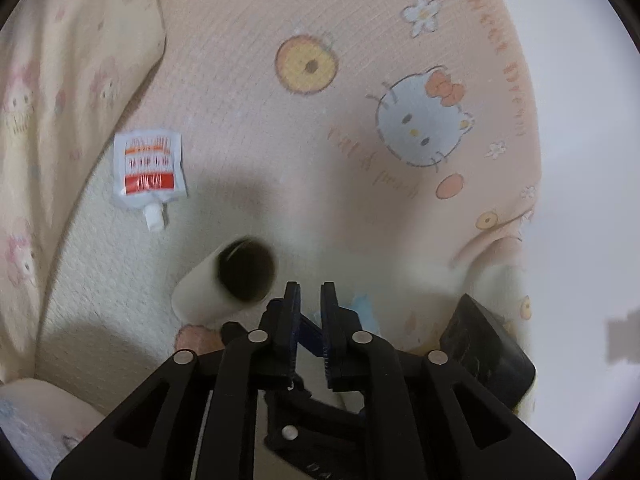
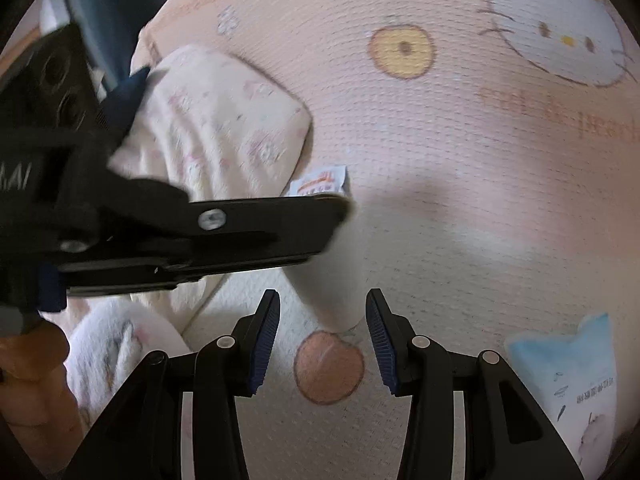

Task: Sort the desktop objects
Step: 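Stand the white tube upright on the sheet with the left tool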

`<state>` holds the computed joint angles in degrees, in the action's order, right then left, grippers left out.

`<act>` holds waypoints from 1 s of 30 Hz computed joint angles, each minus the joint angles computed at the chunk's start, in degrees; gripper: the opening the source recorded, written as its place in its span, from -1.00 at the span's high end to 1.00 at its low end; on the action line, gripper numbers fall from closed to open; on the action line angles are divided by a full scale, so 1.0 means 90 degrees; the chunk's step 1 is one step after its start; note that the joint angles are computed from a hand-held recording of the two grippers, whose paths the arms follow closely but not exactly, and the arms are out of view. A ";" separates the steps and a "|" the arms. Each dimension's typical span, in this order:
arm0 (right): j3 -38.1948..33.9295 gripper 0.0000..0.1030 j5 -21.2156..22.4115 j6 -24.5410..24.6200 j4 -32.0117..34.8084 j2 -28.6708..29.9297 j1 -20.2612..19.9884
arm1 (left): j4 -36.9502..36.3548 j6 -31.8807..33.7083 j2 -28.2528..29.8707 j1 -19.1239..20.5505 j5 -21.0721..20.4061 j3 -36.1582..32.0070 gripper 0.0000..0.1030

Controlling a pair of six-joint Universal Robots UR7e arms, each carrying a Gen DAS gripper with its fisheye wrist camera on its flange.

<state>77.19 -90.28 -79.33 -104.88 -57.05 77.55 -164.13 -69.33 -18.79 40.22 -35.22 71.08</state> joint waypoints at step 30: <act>0.0079 0.17 -0.0310 0.0124 -0.0457 0.0188 0.0263 | 0.0286 -0.1538 -0.0553 0.0236 -0.0001 0.1012 0.39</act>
<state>77.90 -93.07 -78.22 -108.98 -55.36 79.91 -161.56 -83.17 -23.77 42.34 -35.23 80.18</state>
